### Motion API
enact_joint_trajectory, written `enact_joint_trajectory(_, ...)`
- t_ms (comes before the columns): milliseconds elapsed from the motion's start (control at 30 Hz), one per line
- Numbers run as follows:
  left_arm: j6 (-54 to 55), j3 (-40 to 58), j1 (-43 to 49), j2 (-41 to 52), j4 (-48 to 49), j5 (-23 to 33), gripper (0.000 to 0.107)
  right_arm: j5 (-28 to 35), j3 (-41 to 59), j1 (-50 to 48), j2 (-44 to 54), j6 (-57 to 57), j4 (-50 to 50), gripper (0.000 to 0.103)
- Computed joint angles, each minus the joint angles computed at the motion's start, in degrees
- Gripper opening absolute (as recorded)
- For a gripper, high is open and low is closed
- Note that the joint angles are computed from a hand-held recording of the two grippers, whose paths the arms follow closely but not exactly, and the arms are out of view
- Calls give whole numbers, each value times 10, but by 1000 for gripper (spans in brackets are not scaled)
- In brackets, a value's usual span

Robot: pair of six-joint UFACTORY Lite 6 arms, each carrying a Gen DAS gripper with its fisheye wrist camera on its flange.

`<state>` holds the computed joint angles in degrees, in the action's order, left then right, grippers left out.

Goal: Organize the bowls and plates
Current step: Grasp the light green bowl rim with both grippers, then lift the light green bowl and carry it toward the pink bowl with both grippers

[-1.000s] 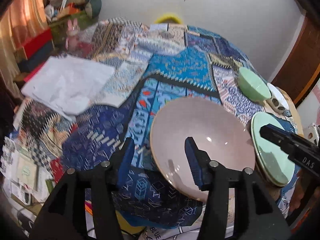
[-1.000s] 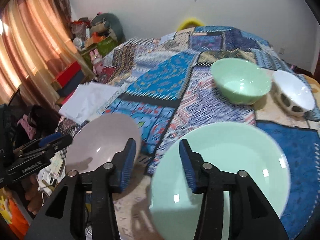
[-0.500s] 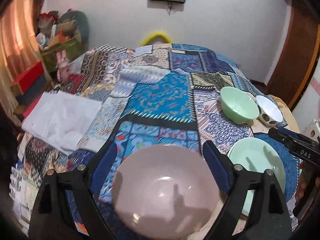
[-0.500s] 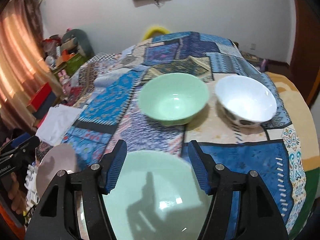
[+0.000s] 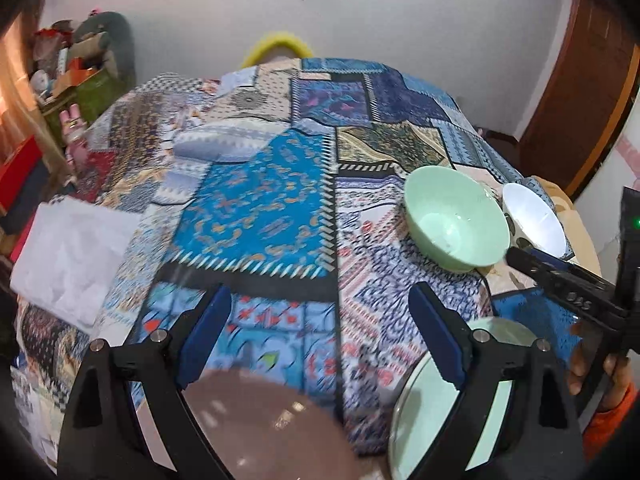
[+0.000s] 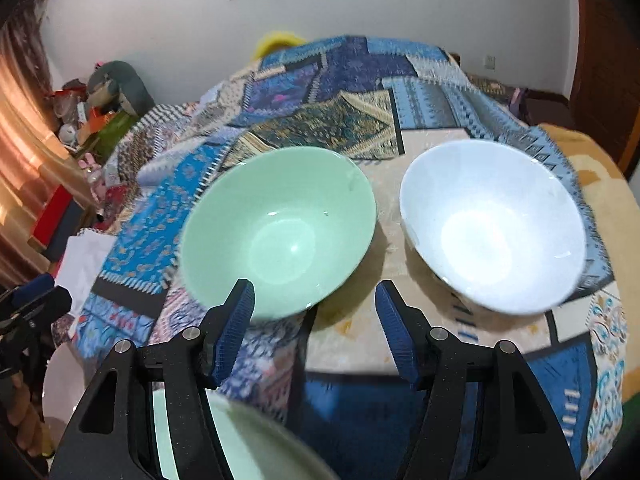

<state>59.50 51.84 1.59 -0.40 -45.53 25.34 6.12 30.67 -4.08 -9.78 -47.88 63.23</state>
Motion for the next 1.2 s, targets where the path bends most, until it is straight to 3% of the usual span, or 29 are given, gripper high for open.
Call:
enact_joint_trajectory(133,-69,69,-57,73,45,-19,91,21,31,-31,45,-53,29,58)
enact_joint_trajectory(267,-111,138,-98,149,68,-21,91,55,64,-51,90,-85,48,49)
enact_joint_trajectory(367,-168,205,-131,215,110,-15,91,54,69,-44,91,-107,66,50)
enact_joint_trajectory(467,-217,271,-155,281,150,-12,91,38,87,-26,108,-37,-11,50)
enact_joint_trajectory(600,-261,326,-176,338,199,-20,91,47,103,-29,122,-26,-42,47)
enact_joint_trajectory(767,-325,395,-194,408,266,-16,90,93,117,-48,142,-133,36,38)
enact_joint_trajectory(867,-348,438,-200,447,291,1,75,119,122,-46,151,-159,44,37)
enact_joint_trajectory(967,-420,471,-205,480,356,18,53,125,124,-44,152,-168,54,37)
enact_joint_trajectory(1100,-366,469,-199,477,297,37,20,128,136,-51,169,-137,34,37)
enact_joint_trajectory(1200,-362,442,-201,455,297,32,16,124,149,-56,180,-106,11,37)
